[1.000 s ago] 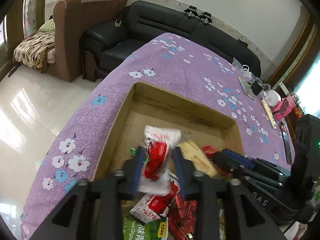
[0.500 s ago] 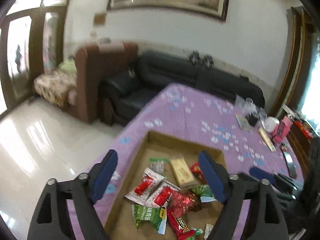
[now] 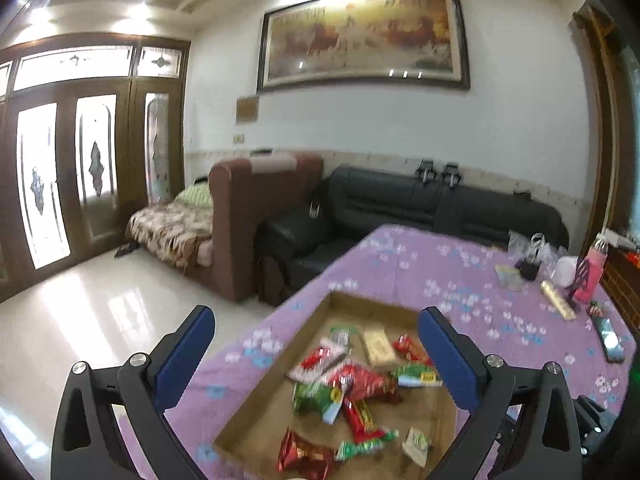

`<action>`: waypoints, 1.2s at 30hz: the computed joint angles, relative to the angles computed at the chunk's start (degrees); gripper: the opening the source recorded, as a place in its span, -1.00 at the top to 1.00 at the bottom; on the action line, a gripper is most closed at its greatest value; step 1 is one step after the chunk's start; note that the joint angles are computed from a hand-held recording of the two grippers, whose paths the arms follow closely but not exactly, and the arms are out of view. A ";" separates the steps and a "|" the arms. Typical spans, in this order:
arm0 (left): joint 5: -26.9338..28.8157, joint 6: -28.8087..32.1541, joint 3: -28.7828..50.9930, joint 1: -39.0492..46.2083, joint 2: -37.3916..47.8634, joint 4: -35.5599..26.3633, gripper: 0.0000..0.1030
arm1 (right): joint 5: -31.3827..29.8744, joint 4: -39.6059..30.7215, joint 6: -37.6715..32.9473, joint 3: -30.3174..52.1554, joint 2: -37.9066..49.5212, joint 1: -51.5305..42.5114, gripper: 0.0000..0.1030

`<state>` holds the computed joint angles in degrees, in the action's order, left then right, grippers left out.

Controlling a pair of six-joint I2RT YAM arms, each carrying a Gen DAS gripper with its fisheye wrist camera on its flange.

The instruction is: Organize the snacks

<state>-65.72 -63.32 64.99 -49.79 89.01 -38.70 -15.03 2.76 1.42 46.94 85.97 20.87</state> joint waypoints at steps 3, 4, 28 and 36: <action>2.11 -5.21 3.15 0.05 2.72 -6.21 -0.99 | 1.23 1.04 -0.47 -2.75 -2.03 0.35 -0.31; 2.70 -6.08 3.45 -0.21 3.34 -6.62 -0.99 | 1.50 1.18 -0.70 -3.50 -2.52 0.46 -0.33; 14.29 -1.31 2.01 2.68 6.64 -1.14 -0.99 | 7.33 1.69 -4.25 -6.90 -1.85 7.16 -0.46; 15.95 -1.01 0.33 3.32 5.64 0.48 -0.99 | 8.34 1.20 -3.90 -6.89 -1.85 8.40 -0.47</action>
<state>-49.77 -64.33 65.32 -46.47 94.66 -38.22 -6.69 3.96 -2.48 40.05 84.12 29.27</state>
